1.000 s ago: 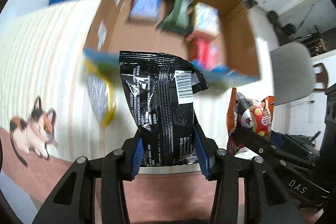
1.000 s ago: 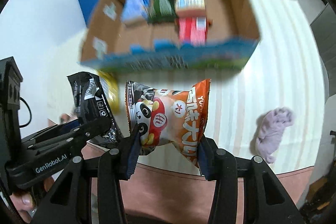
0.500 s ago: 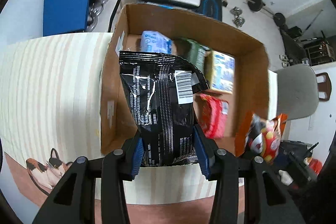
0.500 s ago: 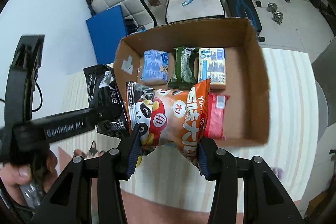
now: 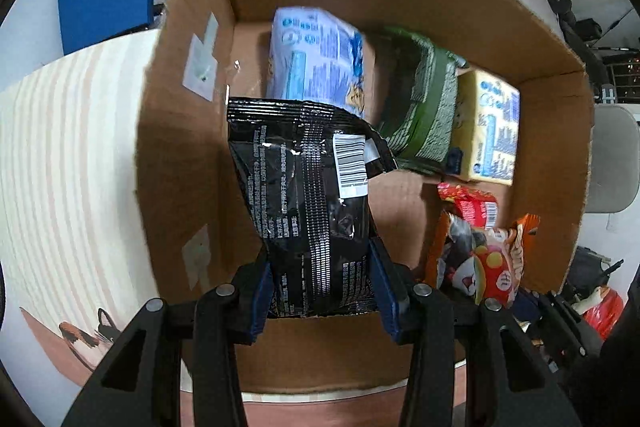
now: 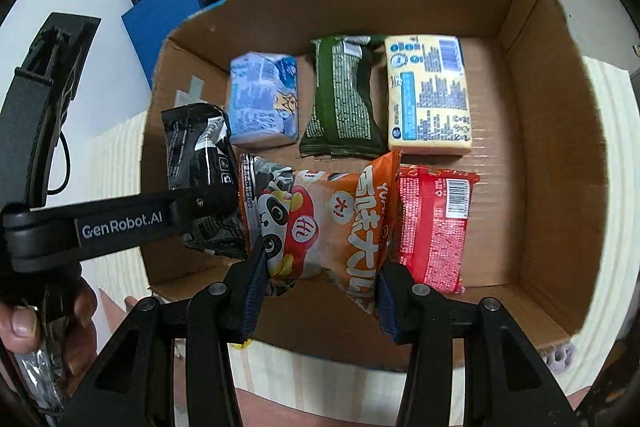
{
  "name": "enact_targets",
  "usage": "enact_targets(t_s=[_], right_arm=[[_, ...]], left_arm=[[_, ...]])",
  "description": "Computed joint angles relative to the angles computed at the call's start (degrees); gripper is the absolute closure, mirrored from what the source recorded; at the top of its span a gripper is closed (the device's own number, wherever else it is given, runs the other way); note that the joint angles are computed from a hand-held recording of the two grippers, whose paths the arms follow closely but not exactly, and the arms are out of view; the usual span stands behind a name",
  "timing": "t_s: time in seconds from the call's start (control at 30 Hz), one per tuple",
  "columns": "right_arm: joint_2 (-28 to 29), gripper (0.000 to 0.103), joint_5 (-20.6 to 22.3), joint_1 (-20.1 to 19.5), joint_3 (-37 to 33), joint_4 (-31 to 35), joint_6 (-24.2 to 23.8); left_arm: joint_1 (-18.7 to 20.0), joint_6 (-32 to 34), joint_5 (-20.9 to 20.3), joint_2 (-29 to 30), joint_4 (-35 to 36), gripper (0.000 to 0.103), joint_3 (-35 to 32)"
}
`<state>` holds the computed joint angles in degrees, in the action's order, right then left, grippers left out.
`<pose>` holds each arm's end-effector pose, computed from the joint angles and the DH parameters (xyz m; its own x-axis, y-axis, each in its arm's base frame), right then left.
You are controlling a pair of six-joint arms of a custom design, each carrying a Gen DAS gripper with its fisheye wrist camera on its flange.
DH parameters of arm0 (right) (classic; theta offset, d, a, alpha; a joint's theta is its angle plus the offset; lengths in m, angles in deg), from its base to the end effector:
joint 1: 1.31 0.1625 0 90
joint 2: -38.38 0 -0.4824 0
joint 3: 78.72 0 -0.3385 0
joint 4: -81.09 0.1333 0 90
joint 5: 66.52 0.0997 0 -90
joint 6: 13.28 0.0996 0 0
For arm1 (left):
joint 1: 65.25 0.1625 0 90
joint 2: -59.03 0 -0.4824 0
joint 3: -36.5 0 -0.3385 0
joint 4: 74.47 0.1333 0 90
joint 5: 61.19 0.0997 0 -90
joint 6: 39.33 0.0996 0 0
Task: Organize soft objects
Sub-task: 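Place both bags into the box in the front row and release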
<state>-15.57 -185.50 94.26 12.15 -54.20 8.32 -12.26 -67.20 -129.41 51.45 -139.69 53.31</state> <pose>0.1493 -0.6544 0.2775 -0.8512 0.3488 0.3921 0.2337 0.9209 -0.3118 -0.3716 -0.7758 0.0394 -0.7783 0.3312 -0.5334 0.1529 0.9239 0.3507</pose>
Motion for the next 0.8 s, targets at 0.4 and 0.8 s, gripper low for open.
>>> enact_targets(t_s=[0.4,0.8], right_arm=[[1.91,0.024,-2.99,-0.99,-2.13,3.97,1.01],[-0.75,0.000,-16.44,2.98,-0.66,6.81,2.37]], left_arm=[[-0.45,1.00,2.76,-0.07,-0.90,0.026,1.20],[-4.42,2.99,10.20,-14.18,-22.07,0.001,27.85]])
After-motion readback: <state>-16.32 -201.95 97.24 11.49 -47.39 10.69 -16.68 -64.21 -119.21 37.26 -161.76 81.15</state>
